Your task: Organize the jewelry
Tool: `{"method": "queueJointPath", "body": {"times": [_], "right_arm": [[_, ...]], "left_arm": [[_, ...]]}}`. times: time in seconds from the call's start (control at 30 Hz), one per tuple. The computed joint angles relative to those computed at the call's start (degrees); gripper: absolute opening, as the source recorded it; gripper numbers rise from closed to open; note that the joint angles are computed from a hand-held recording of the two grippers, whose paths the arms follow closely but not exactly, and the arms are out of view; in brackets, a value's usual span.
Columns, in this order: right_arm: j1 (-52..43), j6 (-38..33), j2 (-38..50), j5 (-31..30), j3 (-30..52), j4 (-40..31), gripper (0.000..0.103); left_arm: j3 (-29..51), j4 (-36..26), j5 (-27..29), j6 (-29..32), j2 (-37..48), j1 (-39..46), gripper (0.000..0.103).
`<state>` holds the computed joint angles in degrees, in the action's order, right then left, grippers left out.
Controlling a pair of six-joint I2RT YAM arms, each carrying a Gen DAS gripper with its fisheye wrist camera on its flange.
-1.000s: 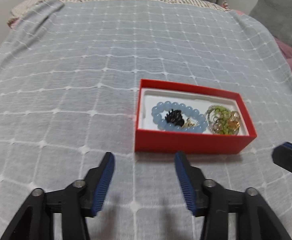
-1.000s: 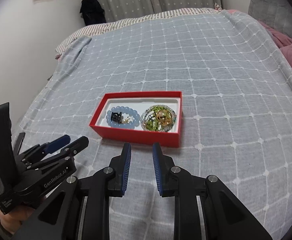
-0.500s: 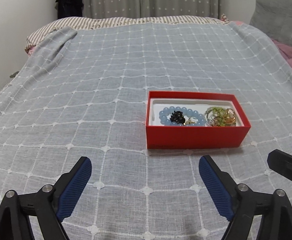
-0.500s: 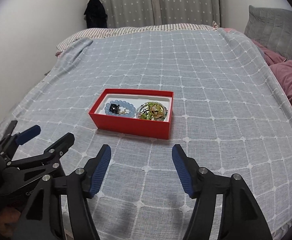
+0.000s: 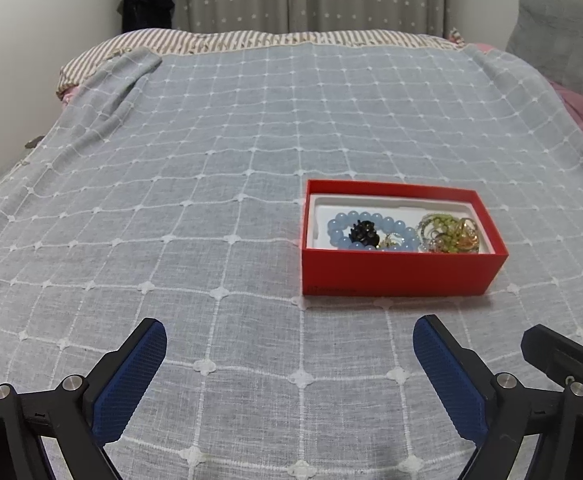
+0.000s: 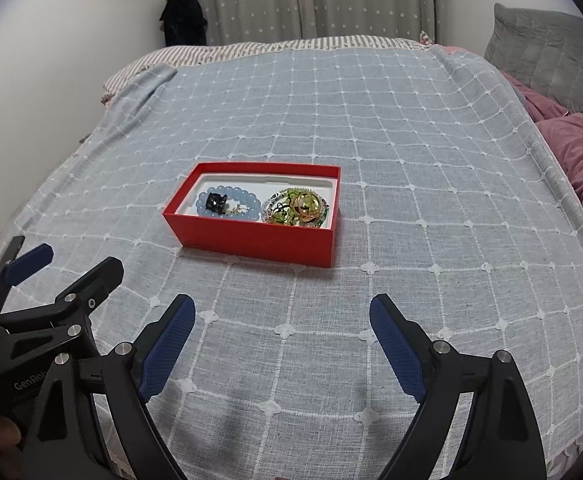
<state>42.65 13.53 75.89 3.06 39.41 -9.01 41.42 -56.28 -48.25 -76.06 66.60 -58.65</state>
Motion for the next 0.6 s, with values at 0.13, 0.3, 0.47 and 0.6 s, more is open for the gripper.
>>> {"method": "queueJointPath", "body": {"times": [0.13,0.3,0.47,0.6], "right_arm": [[0.5,0.1,-0.7,0.7,-0.3,0.1,0.096],[1.3,0.0,-0.9,1.1,-0.3,0.0,0.097],[1.7,0.2,-1.0,2.2,-0.3,0.0,0.101],[1.3,0.6,-0.9,1.9,-0.3,0.0,0.102]], "left_arm": [[-0.1,-0.3,0.4,-0.4,-0.5,0.0,0.102],[-0.5,-0.6,0.5,-0.9,-1.4,0.6,0.102],[-0.7,-0.1,1.1,-0.3,-2.1,1.0,0.102],[-0.6,-0.1,0.9,-0.1,-2.1,0.8,0.102]]}}
